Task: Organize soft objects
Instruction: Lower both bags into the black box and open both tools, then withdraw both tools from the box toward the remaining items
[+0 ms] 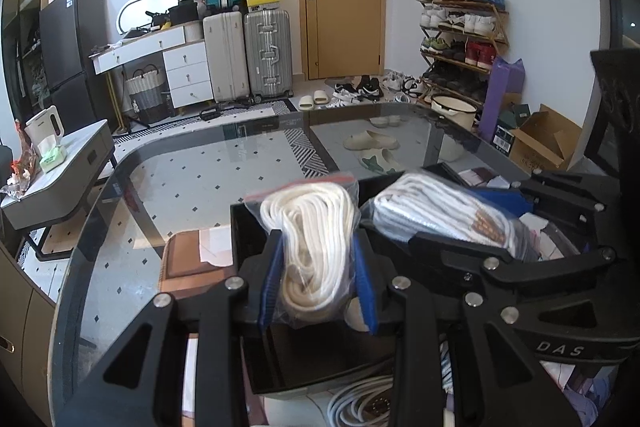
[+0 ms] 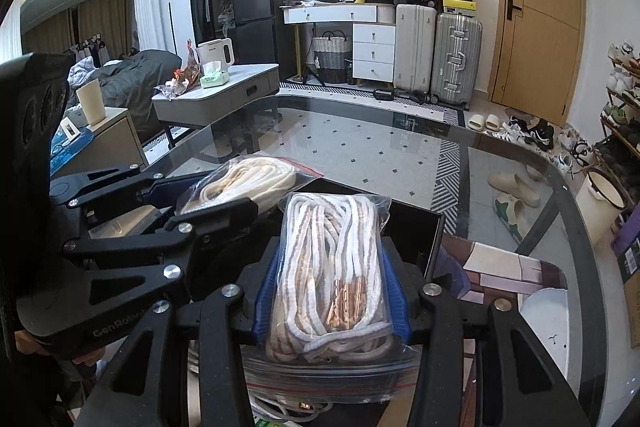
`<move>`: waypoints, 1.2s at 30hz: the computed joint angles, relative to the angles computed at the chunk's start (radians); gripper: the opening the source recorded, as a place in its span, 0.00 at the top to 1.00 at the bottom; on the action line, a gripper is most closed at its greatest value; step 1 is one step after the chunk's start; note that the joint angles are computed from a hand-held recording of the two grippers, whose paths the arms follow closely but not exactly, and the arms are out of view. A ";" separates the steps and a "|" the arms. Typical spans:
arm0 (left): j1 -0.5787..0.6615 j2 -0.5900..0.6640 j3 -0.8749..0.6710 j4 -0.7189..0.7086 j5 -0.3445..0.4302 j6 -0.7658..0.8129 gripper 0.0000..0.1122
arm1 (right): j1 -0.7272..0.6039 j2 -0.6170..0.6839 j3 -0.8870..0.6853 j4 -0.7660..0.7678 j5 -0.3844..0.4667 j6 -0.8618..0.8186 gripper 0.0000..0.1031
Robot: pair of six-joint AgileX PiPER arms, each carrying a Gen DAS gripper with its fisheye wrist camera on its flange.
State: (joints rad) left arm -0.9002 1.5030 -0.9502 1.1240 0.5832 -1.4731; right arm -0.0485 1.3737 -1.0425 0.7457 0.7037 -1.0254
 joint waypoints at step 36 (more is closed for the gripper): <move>-0.389 -0.327 0.230 0.106 0.430 -0.325 0.08 | -0.492 -0.371 0.209 0.260 0.366 -0.333 0.01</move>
State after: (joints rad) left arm -1.2888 1.1764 -0.7202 1.2297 1.0129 -1.7983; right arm -0.5409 1.0026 -0.8340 1.0056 1.0695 -1.3585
